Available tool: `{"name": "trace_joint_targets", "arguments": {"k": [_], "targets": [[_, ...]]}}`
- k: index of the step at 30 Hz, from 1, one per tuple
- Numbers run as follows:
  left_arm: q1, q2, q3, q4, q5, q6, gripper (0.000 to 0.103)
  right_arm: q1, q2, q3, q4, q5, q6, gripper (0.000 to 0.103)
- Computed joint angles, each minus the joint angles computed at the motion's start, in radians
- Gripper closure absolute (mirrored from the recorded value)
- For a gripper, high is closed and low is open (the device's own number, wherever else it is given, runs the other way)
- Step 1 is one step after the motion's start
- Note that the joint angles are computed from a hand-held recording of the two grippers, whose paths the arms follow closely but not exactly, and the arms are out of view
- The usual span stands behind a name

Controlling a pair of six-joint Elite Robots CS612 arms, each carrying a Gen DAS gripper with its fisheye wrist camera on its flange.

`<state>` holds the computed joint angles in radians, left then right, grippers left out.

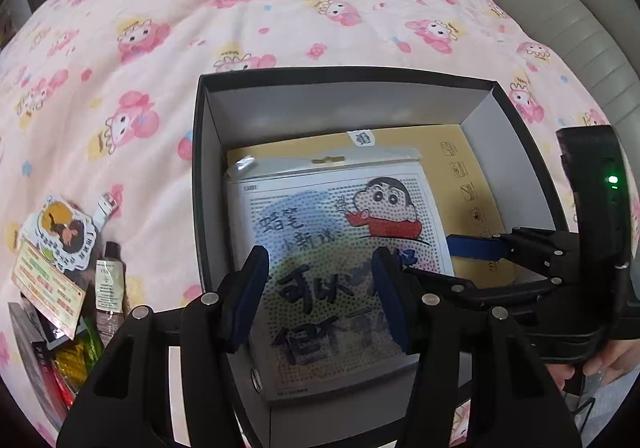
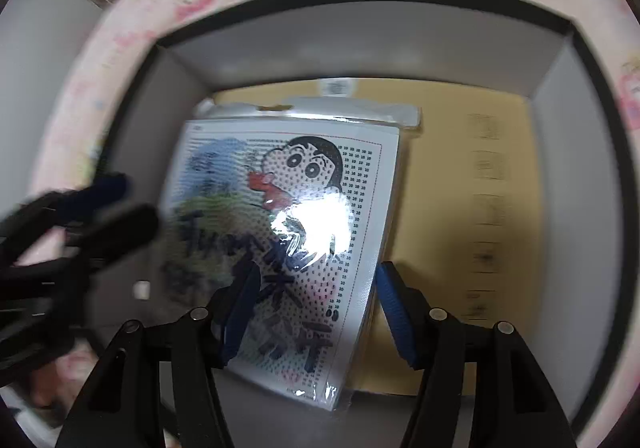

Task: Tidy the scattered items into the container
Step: 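Lower the bead kit into the black box and open the left gripper, then withdraw the left gripper from the box back toward the item pile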

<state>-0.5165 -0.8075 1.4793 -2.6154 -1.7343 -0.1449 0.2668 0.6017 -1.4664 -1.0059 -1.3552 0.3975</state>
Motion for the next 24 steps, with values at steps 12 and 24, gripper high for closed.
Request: {"name": "trace_joint_targets", "arguments": {"k": [12,24], "targets": [[-0.001,0.007,0.006,-0.027,-0.095,0.029,0.052,-0.002,0.018,-0.109,-0.033,-0.282,0.095,0.044],[0.000,0.052,-0.064,0.200,-0.209,0.031,0.058,0.044,0.014,-0.062,0.018,-0.339,-0.042,0.044]]}}
